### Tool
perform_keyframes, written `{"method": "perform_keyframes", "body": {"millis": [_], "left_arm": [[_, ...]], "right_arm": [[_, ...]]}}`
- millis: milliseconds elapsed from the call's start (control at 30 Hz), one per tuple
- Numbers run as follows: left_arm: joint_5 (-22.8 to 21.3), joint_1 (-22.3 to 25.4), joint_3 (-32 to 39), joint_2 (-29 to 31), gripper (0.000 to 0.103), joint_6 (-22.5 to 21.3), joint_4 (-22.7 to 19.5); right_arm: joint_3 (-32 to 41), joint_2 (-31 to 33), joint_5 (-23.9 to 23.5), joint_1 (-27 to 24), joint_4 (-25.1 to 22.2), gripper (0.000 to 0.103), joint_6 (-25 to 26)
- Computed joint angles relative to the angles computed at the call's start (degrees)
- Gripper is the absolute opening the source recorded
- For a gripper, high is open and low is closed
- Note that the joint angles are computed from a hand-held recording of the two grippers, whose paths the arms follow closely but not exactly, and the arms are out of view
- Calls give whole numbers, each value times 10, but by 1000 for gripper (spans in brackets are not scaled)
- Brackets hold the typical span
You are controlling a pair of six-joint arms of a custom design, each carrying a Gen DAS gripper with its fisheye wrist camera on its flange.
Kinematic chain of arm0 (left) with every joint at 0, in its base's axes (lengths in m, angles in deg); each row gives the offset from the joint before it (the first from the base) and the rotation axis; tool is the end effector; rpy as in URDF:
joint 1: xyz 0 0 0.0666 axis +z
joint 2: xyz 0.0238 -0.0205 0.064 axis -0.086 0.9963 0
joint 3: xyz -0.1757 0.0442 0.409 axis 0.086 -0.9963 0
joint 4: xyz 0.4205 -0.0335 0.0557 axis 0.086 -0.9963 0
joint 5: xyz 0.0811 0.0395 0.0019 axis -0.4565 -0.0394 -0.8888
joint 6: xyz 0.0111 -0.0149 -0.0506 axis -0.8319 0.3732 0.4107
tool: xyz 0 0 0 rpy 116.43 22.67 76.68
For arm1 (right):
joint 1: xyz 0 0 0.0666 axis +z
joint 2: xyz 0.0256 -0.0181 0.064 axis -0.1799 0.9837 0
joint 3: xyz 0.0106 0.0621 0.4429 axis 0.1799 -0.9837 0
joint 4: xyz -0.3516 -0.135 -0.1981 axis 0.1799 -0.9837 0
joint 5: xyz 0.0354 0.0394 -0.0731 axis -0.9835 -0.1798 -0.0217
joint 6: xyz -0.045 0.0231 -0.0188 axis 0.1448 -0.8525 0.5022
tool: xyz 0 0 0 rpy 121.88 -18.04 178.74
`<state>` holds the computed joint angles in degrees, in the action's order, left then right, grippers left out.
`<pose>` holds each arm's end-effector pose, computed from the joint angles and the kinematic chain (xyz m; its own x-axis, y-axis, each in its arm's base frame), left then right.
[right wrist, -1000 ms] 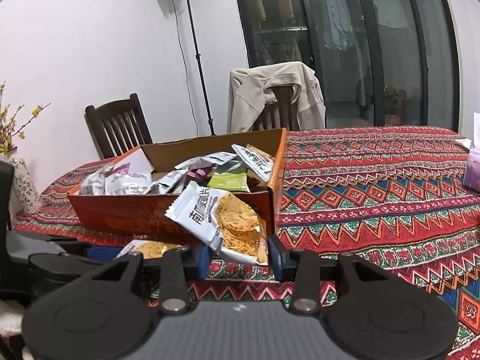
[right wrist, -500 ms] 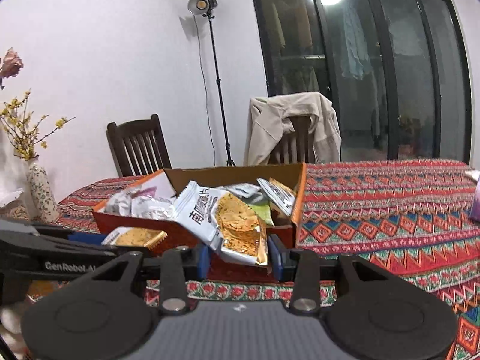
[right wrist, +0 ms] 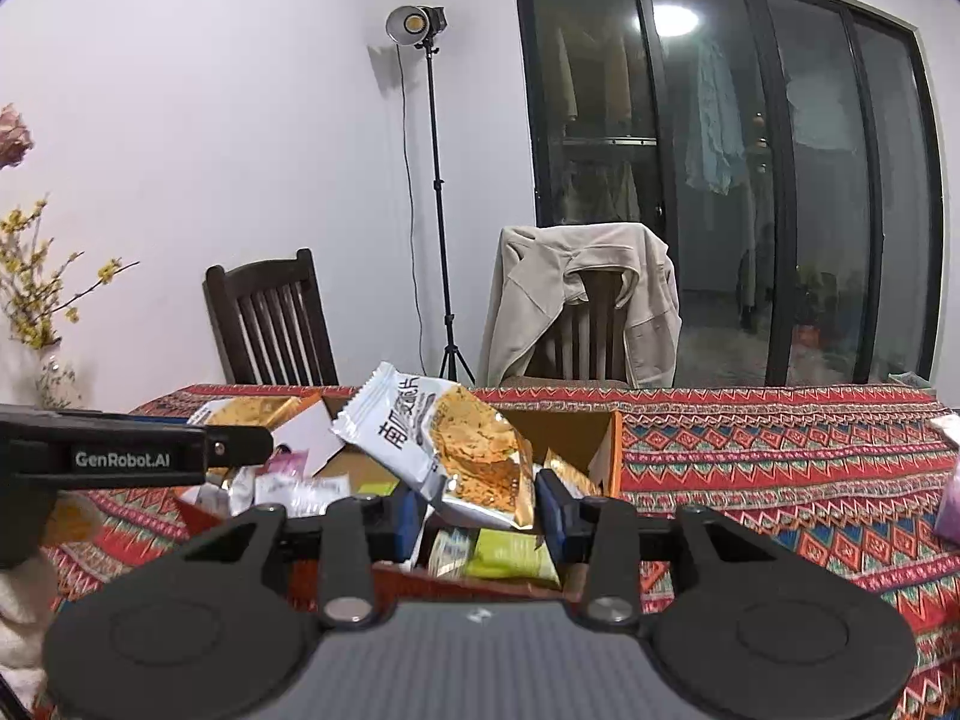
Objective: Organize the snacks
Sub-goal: 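Carry both cookie packets over the box and lower them inside, then open both grippers to release the cookie packets into the box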
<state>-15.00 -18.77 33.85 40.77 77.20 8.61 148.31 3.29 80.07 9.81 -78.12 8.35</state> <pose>0.6557 -0.1692 0.5101 -0.4144 0.1139 -0.9029 0.4113 0.9085 -0.0742 0.5539 0.1899 0.4815 -0.3445 0.1165 -0.9315 0.0632 0.9929 0.1009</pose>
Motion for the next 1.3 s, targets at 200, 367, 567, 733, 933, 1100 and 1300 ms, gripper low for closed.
{"method": "perform_keyframes", "body": {"millis": [200,367,567,733,933,1100,1300], "left_arm": [[-22,1,71,49,58,30,-16],[-32,5,111,82,58,54,-21],[-35,10,113,99,58,54,-15],[-34,13,120,113,58,42,-19],[-48,8,113,115,62,28,-17],[-66,6,95,106,79,33,4],[-51,10,65,89,103,63,56]], "right_arm": [[62,45,6,-9,-22,38,3],[99,79,7,-17,-20,38,-7],[124,110,9,-20,-6,38,0],[130,129,8,-20,8,38,12],[132,140,-10,-22,-1,39,12],[134,143,-29,-26,-19,46,1],[115,130,-40,-31,3,102,-22]]}}
